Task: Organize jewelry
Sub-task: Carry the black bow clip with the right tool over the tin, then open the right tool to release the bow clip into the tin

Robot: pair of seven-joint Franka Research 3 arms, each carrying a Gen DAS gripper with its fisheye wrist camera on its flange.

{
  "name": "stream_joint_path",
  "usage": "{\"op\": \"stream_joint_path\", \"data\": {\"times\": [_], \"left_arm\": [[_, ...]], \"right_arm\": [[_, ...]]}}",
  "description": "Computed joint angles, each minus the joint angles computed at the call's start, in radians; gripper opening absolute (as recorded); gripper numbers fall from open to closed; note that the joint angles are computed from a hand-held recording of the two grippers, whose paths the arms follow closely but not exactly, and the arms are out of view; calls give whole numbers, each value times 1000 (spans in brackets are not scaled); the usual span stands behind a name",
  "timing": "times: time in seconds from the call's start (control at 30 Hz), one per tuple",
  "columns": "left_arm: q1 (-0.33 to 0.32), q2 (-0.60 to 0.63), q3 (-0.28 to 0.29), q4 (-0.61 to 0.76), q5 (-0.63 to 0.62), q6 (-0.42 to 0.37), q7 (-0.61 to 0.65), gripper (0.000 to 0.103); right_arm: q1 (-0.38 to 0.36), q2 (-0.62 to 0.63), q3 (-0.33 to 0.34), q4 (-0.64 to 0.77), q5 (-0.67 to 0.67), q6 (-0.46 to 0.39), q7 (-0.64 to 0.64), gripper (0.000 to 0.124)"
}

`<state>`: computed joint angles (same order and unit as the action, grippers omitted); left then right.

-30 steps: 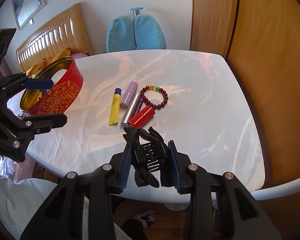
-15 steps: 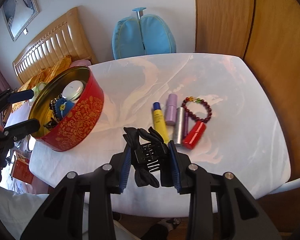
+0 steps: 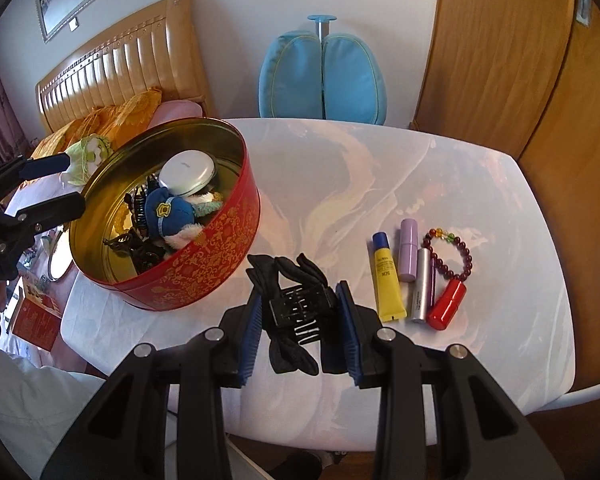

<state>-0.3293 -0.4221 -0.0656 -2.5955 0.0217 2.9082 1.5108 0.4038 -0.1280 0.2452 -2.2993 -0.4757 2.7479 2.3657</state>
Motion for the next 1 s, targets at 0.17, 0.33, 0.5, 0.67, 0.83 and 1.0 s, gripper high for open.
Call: {"op": "stream_joint_path", "data": {"times": [0.17,0.33,0.5,0.67,0.83,1.0], "left_arm": [[83,-47,-25,-54,49,49,-65,96],[184,-64,-49,-69,133,46,-126,96],[224,-104,20,-124,163,71,-155,96],[200,-97,130,-163,120,91,-84,96],[144,-111,232,-187,25,38,23,96],[151,-145,263,-214,-33,20,127,96]], "right_arm": [[26,55,1,118,-29,-16,-72,37],[94,166,-18,270,-10,-16,-156,37],[180,285,-47,415,20,-41,-222,37],[241,468,-52,625,149,-148,-344,37],[325,680,-82,915,221,-306,-418,37],[406,846,-136,1162,264,-463,-483,37]]}}
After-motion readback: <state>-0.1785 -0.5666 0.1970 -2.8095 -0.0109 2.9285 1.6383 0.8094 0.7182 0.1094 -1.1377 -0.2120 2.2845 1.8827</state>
